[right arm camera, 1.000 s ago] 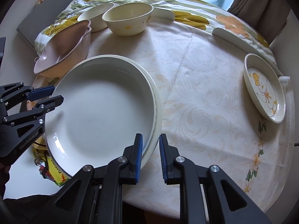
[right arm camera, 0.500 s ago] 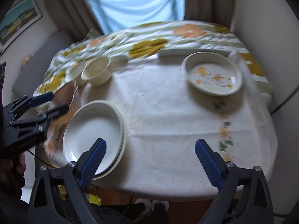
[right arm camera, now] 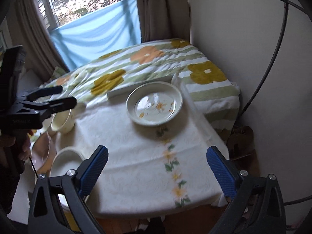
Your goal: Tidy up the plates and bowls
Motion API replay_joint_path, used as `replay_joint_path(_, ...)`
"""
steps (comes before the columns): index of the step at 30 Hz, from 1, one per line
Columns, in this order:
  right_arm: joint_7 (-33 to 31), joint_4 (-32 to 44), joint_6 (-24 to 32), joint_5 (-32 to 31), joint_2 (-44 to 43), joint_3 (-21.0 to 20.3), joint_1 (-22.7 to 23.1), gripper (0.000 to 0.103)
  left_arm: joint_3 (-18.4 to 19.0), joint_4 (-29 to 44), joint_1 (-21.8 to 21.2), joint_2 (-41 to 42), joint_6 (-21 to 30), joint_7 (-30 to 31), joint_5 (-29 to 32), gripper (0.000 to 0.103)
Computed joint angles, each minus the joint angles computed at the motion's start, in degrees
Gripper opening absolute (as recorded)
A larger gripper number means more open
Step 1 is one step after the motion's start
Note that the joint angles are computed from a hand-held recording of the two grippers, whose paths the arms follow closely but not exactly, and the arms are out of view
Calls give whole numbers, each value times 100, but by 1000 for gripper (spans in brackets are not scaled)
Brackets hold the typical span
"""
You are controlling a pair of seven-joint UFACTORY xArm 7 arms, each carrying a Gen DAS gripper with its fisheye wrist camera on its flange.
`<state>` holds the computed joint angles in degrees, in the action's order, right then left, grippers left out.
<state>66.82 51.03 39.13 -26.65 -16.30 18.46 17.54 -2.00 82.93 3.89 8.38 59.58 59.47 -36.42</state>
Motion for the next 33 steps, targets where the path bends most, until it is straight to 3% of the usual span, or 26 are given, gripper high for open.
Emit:
replay_joint_path(3,-6,-51,-713,168,364,-321,-171,101,-127,987,-182,985,152,-489,444,103)
replay_joint_path(7,-491,-180,-2003,1174,1172,-856,-258,100,-317,2123,-283,2150,302,-961,958,98)
replay_joint_path(9,-669,-128,-2372,1515,1579,-973,-294,98,-370,2762,-324,2749,565,-1308,1239,80)
replay_joint_path(12,-1314,42,-2701,2342,2110,-1018,-325,78,-441,3759,-370,3631,1048,-1803,1559,64)
replay_joint_path(15,-1885,299,-2840,2978,2596,-996,-389,67,-524,4194,-380,4052,1214,-1917,1762,53)
replay_joint_path(17,-2080,396,-2904,3225,2769,-978,-415,56,-561,4344,-389,4206,1242,-1956,1845,51)
replay_joint_path(20,-2129,499,-2973,3432,2972,-1009,-397,50,-574,4279,-414,4227,1114,-1972,1947,46)
replay_joint_path(22,-2188,509,-3070,3561,3064,-1000,-425,44,-599,4189,-412,4193,976,-1939,1966,38)
replay_joint_path(23,-2186,522,-3112,3566,3101,-1034,-410,42,-608,4296,-425,4269,1000,-1950,1984,26)
replay_joint_path(24,-2128,537,-3147,3512,3121,-1112,-349,36,-597,4331,-448,4299,1021,-1977,2022,22)
replay_joint_path(26,-2027,559,-3165,3420,3157,-1224,-267,24,-625,4323,-457,4317,940,-1966,2020,20)
replay_joint_path(28,-2188,610,-3159,3562,3234,-1068,-415,15,-613,4207,-486,4252,808,-1956,2057,20)
replay_joint_path(33,-2458,595,-3151,3735,3218,-911,-563,14,-635,4086,-468,4187,700,-1910,2053,19)
